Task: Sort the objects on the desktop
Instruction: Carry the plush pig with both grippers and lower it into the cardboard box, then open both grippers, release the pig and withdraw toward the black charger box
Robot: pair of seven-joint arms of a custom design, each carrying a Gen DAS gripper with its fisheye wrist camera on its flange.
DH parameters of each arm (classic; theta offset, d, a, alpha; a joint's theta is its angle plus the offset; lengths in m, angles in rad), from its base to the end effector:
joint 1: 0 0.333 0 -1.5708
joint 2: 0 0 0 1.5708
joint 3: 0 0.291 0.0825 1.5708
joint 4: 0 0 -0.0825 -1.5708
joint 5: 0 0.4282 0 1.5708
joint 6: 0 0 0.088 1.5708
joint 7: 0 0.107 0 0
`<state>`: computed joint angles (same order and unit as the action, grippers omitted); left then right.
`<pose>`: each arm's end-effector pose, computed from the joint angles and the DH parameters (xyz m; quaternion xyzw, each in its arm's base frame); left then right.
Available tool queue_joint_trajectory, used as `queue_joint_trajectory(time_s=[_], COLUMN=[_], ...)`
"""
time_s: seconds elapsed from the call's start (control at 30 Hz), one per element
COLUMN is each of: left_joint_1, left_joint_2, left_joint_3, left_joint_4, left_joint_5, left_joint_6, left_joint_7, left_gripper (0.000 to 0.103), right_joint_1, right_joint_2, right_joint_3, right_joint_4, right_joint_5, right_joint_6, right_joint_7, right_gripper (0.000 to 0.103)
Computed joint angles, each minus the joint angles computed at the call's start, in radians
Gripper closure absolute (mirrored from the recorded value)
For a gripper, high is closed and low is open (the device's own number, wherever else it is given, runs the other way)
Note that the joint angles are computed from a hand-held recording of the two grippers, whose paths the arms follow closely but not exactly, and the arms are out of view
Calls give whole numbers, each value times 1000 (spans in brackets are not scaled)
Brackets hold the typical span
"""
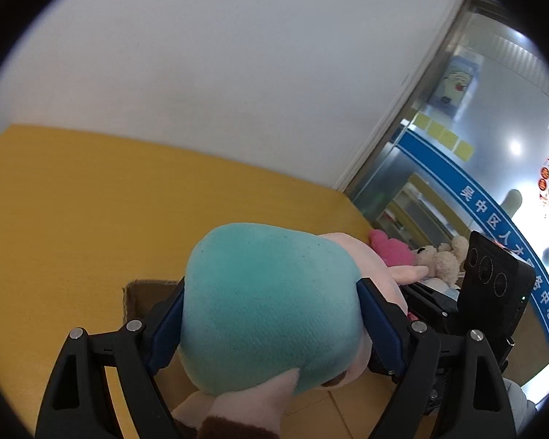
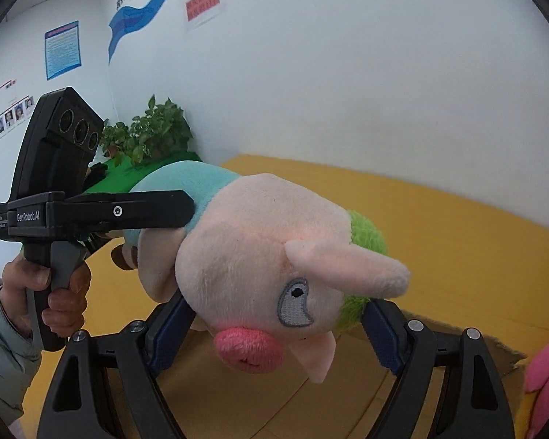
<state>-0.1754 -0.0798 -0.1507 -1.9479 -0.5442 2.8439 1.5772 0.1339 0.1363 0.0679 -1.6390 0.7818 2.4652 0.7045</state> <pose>0.6033 -0.1781 0.5885 -0.6473 0.5851 -0.4749 0.1151 0.6798 0.1352 0.5771 -0.7913 0.4103 -0.1365 0.4323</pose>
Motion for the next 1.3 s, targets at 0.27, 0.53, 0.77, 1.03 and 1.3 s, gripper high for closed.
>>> queue_joint_trajectory(time_s=[0.27, 0.53, 0.77, 1.03, 1.3], left_joint_1=[49, 49, 76, 150, 186], left_joint_2=[107, 122, -125, -463, -606], left_joint_3=[-15, -20, -24, -169, -359], left_joint_4=[69, 118, -84, -277, -325], left_joint_5=[213, 482, 663, 881, 1029], left_joint_6=[-162, -296, -178, -197, -210], left_joint_7=[-248, -442, -594, -738, -991], left_gripper=[16, 12, 12, 12, 11], right_joint_1=[-32, -36, -42, 2, 43], right_joint_2=[184, 287, 182, -207, -635], right_joint_3=[19, 29, 30, -23, -58], right_joint_4=[105, 195, 123, -217, -596], right_joint_5=[-96, -200, -238, -284, -379], right_joint_6=[-104, -143, -151, 23, 99], right_joint_7=[139, 276, 274, 212, 310], right_gripper=[20, 13, 8, 0, 0])
